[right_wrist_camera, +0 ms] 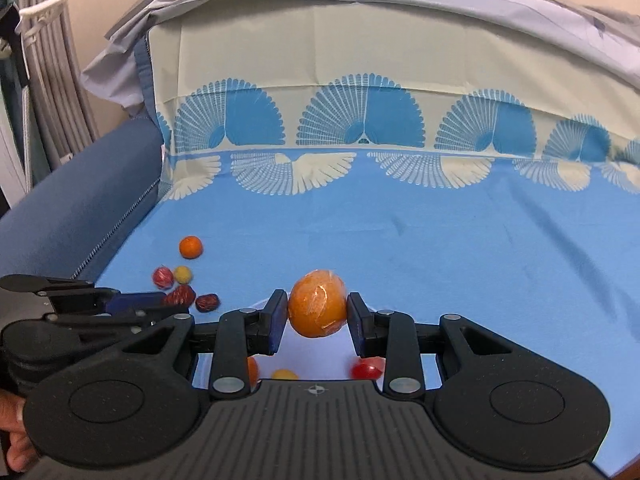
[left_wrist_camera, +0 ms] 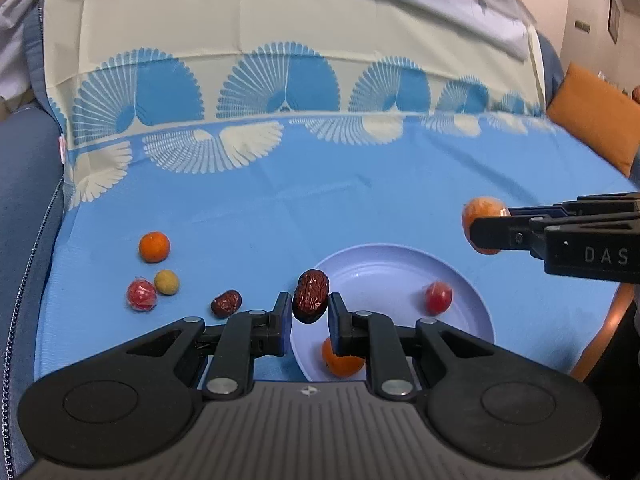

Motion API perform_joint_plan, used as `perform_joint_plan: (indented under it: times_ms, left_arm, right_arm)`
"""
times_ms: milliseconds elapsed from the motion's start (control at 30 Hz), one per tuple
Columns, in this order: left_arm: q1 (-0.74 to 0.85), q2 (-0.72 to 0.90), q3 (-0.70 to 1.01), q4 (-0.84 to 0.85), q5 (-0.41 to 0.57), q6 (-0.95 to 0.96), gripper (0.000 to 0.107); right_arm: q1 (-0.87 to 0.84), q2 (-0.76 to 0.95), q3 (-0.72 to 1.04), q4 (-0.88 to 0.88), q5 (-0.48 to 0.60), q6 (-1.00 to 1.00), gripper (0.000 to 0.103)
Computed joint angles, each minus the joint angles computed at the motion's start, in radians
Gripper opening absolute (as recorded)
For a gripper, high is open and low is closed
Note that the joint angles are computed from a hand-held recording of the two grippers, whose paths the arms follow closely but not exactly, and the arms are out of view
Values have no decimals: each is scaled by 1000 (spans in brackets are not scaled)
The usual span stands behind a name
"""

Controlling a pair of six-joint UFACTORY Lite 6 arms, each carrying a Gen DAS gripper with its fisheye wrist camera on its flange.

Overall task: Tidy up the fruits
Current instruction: 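Carry the red date and wrapped orange over the lavender plate with both tools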

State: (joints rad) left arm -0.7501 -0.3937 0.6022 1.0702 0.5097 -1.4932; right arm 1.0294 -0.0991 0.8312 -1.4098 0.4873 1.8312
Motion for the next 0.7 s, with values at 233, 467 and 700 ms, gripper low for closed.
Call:
perform_joint_plan:
  times_ms: [233,467,700]
  left_arm:
    - [101,55,6,-15,-85,11,20]
    - [135,79,14,-19,-112,12,20]
    - [134,103,23,33,-123,-35,20]
  right_arm:
    - [-28,35,-4,-1,-30,-3,34]
    - [-25,99,34,-14,-49,11,34]
    - [-14,141,59,-30,-49,24,34]
